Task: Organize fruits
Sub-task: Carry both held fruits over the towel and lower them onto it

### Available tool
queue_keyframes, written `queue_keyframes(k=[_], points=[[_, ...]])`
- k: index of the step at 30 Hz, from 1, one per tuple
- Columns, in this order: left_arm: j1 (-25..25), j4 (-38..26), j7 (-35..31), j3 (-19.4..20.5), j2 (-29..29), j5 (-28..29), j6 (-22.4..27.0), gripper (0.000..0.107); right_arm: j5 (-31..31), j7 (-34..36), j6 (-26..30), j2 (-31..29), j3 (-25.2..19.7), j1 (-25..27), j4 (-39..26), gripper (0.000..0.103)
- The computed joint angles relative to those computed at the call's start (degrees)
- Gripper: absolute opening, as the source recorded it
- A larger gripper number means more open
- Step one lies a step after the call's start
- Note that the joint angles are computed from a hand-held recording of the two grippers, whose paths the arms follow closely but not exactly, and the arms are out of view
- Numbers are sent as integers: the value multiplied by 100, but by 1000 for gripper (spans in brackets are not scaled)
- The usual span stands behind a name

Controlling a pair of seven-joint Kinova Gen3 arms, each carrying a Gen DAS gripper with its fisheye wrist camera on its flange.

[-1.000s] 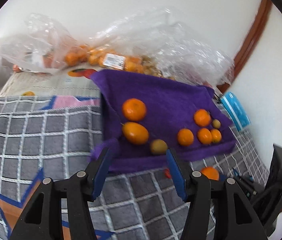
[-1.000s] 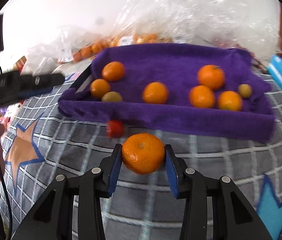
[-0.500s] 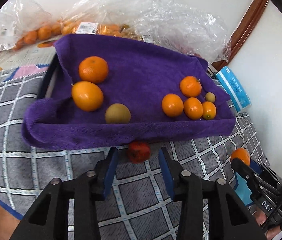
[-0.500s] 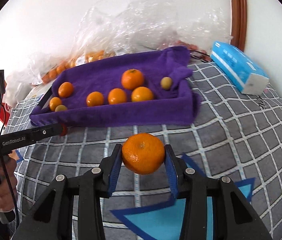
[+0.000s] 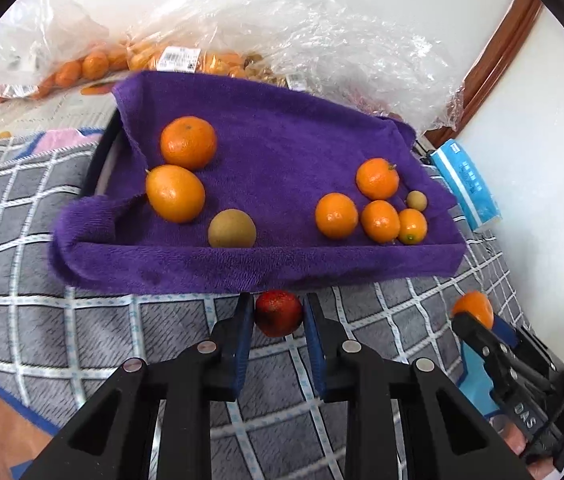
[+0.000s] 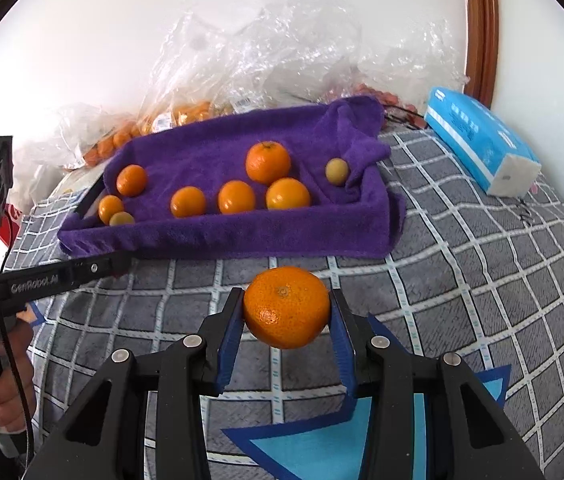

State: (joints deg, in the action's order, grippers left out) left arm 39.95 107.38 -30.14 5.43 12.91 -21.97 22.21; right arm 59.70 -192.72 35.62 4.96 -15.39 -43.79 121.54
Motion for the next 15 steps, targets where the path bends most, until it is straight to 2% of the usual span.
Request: queue_keyframes(k=[5,10,15], points=[[-34,216,257,56,-473,-200,87,24,86,57,252,-82,-69,-77,-186,41],[-130,228,806,209,-877,-850,364,24,83,162,538,-183,-153,-77,-422,41],[-562,144,658,484,-1214,-808,450,24,8,460,1040,-177,-212,-80,-803,41]])
